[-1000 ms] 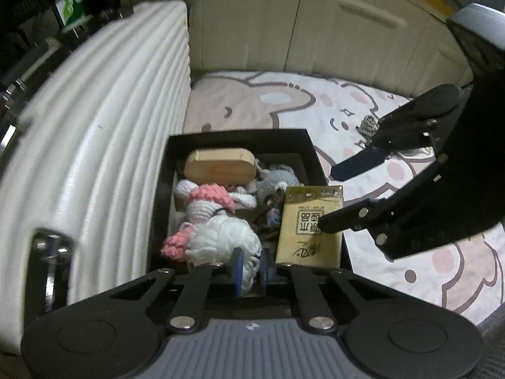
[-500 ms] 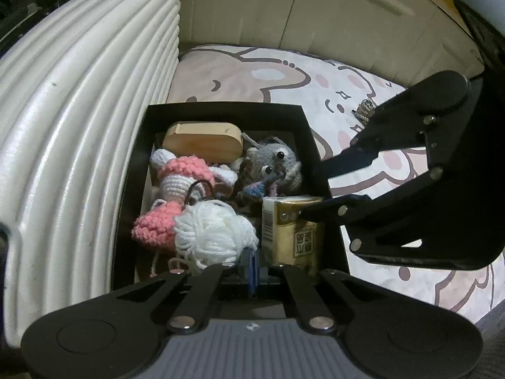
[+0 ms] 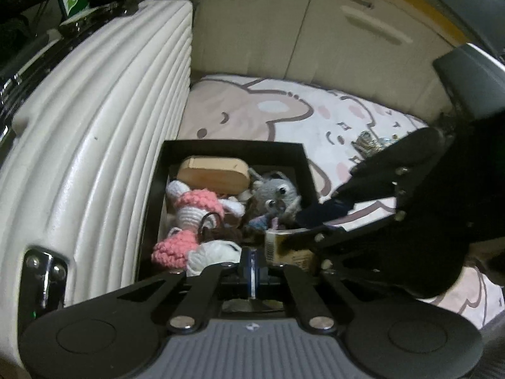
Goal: Organize objects
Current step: 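Lower the yarn ball and tissue pack into the box and open both tools, then withdraw both tools from the box and move toward the rope toy and pouch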
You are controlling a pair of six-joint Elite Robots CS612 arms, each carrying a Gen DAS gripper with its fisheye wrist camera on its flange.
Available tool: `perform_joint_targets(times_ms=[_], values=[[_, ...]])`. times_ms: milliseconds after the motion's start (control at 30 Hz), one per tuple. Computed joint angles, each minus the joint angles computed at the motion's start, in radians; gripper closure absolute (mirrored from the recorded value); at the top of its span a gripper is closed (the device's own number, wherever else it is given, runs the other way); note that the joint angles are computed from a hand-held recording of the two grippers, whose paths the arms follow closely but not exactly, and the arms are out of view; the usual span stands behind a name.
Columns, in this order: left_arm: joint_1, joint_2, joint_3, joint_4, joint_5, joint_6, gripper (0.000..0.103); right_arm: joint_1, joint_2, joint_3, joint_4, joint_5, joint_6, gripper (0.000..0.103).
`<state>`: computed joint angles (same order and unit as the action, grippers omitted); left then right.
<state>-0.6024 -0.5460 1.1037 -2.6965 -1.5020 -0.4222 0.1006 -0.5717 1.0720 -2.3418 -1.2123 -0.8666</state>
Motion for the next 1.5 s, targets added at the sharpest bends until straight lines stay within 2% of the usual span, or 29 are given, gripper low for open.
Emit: perform_joint_targets(times_ms=[267,400,733,900,1100,1167,1367,1500], values=[[0.000,0.011,-0.012,0.049,-0.014,-0.015,0.100,-0.002,0.003,0.000,0.030,0.011,0.005,0.083],[-0.001,0.005,-0.006,0.043,-0.004,-0.019,0.100,-0.003,-0.003,0.009,0.008,0.007,0.022,0.083],[-0.012,-0.017,0.013,0.028,0.032,-0.032,0.099,-0.030,-0.046,0.058,-0.057,0.058,0.056,0.079],[-0.021,-0.033,0.030,0.023,0.052,-0.055,0.087,-0.043,-0.070,0.093,-0.099,0.062,0.055,0.074],[-0.035,-0.056,0.055,0.012,0.093,-0.099,0.061,-0.063,-0.101,0.137,-0.156,0.082,0.063,0.067],[-0.039,-0.066,0.067,0.006,0.111,-0.116,0.048,-0.071,-0.110,0.151,-0.179,0.092,0.067,0.064],[-0.057,-0.092,0.098,-0.006,0.176,-0.143,0.025,-0.091,-0.130,0.184,-0.233,0.126,0.088,0.048],[-0.069,-0.107,0.120,-0.011,0.214,-0.156,0.019,-0.100,-0.140,0.205,-0.269,0.134,0.096,0.041]])
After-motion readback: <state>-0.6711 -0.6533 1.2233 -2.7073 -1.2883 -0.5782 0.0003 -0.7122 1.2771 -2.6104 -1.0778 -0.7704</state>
